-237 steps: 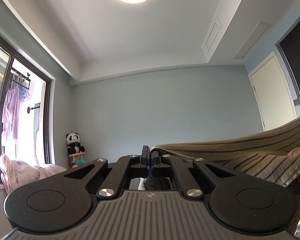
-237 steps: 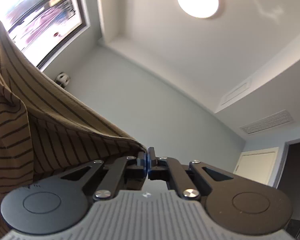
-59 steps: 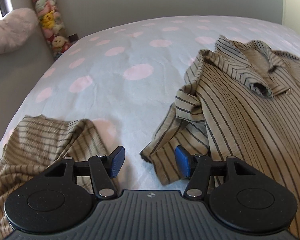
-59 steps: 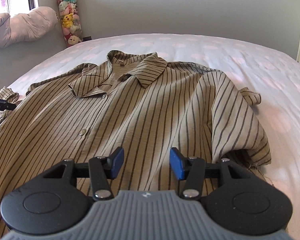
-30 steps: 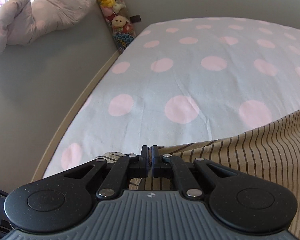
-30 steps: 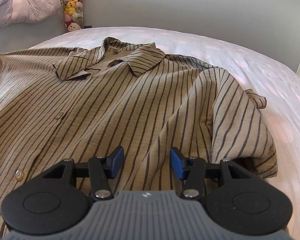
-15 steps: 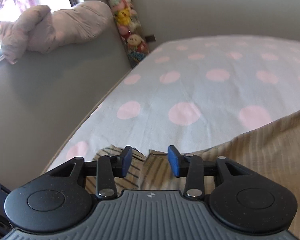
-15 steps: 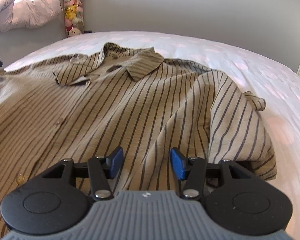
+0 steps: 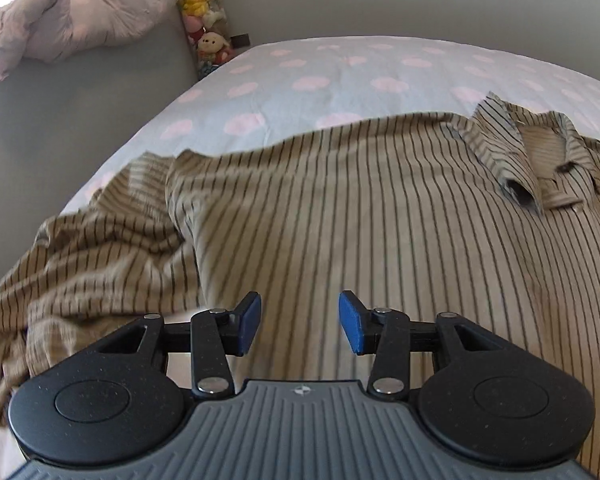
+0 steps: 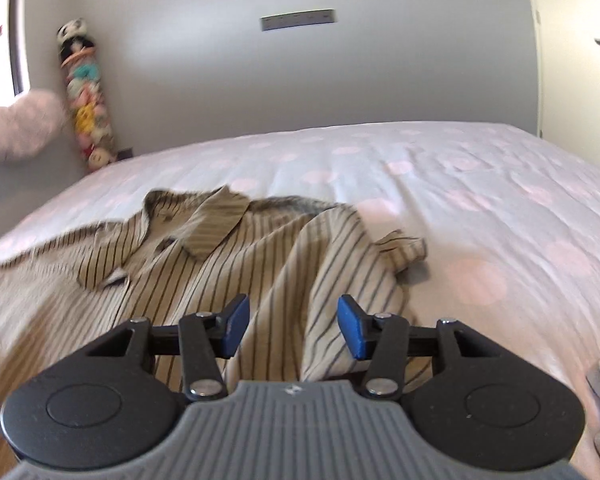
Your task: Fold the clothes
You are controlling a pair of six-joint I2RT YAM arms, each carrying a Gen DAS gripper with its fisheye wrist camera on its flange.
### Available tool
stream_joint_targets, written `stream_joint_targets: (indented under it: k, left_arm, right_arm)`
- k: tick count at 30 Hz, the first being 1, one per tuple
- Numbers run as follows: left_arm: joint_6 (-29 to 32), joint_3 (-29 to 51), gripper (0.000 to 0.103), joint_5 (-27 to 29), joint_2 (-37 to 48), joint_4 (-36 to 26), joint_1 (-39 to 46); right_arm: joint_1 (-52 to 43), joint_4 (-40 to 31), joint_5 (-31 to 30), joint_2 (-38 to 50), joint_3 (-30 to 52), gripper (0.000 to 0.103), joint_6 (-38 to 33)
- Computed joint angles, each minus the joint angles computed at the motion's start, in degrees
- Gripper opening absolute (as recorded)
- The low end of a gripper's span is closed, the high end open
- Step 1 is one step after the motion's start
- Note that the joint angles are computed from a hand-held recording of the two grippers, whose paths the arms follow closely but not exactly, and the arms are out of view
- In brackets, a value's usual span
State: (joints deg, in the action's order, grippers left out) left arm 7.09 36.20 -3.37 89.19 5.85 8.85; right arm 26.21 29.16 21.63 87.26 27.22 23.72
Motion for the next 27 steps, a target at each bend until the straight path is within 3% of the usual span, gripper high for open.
stream_joint_targets:
  k: [3, 6, 12, 18, 20, 21, 22, 27]
  left_arm:
    - [-3.6, -4.2, 0.041, -0.7, -1.5, 2.8, -1.7]
    - [-1.7, -1.5, 0.041, -0.3, 1.1, 0.5, -3.0]
    - [-0.1, 1.0, 0.041, -0.3, 5.2, -0.2, -4.4]
    - [0.6, 1.3, 0.041, 0.7, 9.1, 2.7, -3.4]
    - [0.7, 1.5, 0.041, 1.3, 9.8, 3.3, -3.1]
    - [0.7, 1.6, 0.041, 1.6, 10.0, 3.5, -2.9]
    - [0.8, 1.7, 0.041, 2.0, 10.2, 3.7, -2.8]
    - [1.1, 1.3, 0.041, 4.2, 10.0, 4.9, -1.7]
  right_arm:
    - [-6.4, -3.5, -3.9, -1.7, 1.9, 0.047, -6.1]
    - [-15.3, -10.2, -10.6, -1.3, 6.8, 0.046, -9.3]
    - [-27.4, -20.1, -23.5, 9.1, 20.8, 0.045, -8.3]
    - [-29.2, -22.3, -28.4, 19.5, 29.9, 0.044, -4.2]
    - [-29.7, -21.4, -30.3, 21.4, 30.5, 0.033, -1.7]
    - [-29.8, -20.5, -31.2, 21.7, 30.1, 0.016, -0.6]
    - [-29.7, -19.8, -31.5, 21.4, 29.7, 0.006, 0.1]
    - [-29.1, -22.4, -26.6, 15.9, 29.5, 0.004, 0.0]
